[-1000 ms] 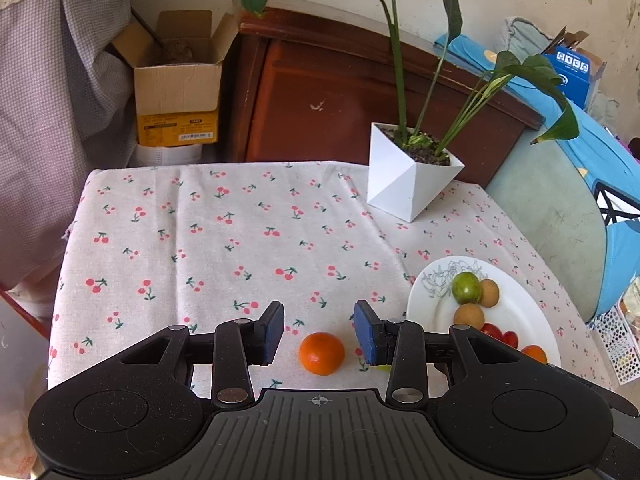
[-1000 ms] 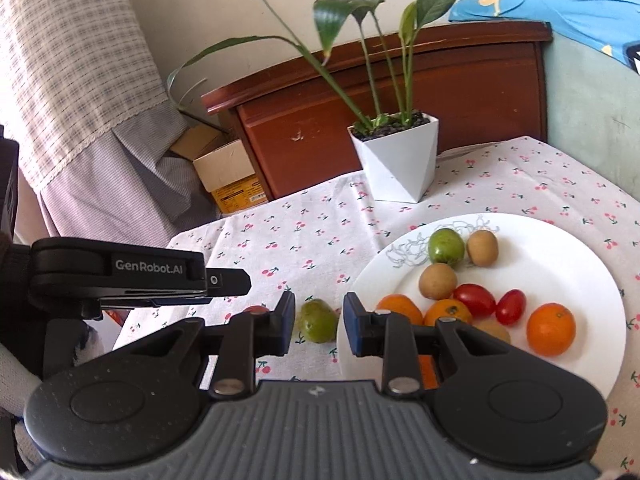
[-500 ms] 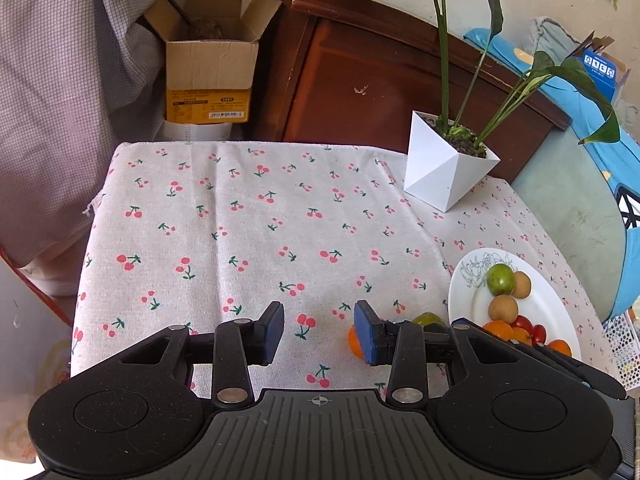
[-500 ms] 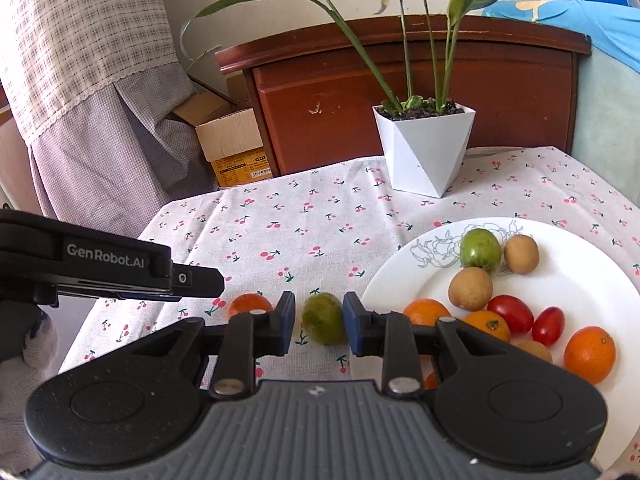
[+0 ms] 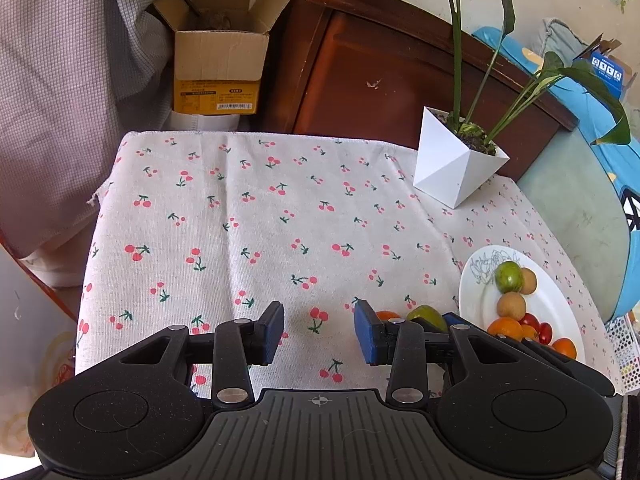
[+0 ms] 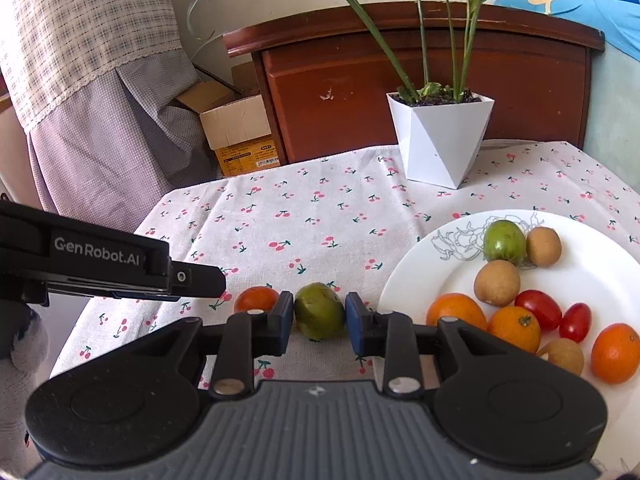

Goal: Organize fruits
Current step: 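Grasp an orange with the left tool while the right tool grasps a green lime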

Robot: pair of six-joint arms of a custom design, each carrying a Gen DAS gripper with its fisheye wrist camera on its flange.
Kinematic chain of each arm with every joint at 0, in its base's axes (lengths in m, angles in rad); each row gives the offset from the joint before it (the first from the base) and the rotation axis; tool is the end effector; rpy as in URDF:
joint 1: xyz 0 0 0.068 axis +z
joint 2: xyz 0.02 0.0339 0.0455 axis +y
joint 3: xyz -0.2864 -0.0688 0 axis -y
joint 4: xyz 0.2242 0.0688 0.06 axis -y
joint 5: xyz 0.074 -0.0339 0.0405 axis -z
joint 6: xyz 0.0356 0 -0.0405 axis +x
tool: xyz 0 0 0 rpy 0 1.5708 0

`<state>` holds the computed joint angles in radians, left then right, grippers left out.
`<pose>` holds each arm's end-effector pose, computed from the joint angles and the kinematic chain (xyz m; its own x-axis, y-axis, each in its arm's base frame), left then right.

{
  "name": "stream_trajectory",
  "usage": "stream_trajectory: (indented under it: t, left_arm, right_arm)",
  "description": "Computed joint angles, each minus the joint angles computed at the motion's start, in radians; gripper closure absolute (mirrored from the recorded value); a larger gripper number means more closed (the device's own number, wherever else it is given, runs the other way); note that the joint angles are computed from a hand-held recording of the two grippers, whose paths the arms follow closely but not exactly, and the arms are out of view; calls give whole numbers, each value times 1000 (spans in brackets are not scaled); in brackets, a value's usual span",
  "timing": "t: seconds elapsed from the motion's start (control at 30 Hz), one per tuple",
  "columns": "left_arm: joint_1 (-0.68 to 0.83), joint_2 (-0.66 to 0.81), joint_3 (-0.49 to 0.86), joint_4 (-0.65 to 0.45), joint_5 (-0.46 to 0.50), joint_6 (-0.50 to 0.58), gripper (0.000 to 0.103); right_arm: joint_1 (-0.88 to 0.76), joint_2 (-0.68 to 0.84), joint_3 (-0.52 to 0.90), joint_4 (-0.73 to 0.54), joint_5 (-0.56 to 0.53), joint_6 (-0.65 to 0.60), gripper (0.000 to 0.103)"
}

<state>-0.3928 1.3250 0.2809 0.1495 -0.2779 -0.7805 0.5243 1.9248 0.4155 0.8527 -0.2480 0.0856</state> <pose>0.1724 -0.0609 0.1432 -0.6594 -0.4592 -0.5952 -0.3582 0.8880 -0.2883 0.2371 0.1472 0.0958 -0.5824 -0.2410 -0.7764 -0.6060 0.7653 0.2170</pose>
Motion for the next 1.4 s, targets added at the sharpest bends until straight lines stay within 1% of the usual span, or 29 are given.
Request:
stream_trajectory:
  t: [0.1,0.37,0.43,0.57,0.67,0.73,0.9,1.03,1.1,1.2,1.23,1.3,1.4]
  left_arm:
    - [-5,4,0,4,0,-1,66]
    - [-47,3,-7,18,-16,1,66]
    - [-55,6,-7,18,-19,2,66]
    - [-69,-2,-12,23,-25,-6,66]
    - [-88,4,-13,36,-32,-2,66]
    - [-103,22,-14,59,-30,4,66]
    - [-159,102,-8,142,-66,34,66]
    - [-190,188,14,177,-107,30,67]
    - [-212,222,14,207,-147,33,67]
    - [-237,250,30,202,-190,42,68]
    - [-242,255,33,201,-197,41,70]
    - [-248,261,41,196,-205,38,76]
    - [-250,259,53,181,-198,19,77]
  right_arm:
    - [6,11,-2,14,10,11,75]
    - [-32,-61,-21,-18,-18,50,76]
    - [-47,-85,-23,-39,-26,58,76]
    - [-56,-133,-33,-75,3,40,76]
    - [-75,-174,-27,-122,3,38,76]
    - [-97,-203,-24,-151,-12,46,76]
    - [-163,-268,-19,-234,-57,58,75]
    - [-222,-310,-4,-324,-120,42,75]
    - [-245,-327,2,-357,-142,23,75]
    - [-274,-335,7,-376,-175,27,75]
    - [-283,-333,5,-373,-182,35,75]
    - [-295,-330,5,-375,-189,41,75]
    - [-324,-327,6,-376,-208,53,75]
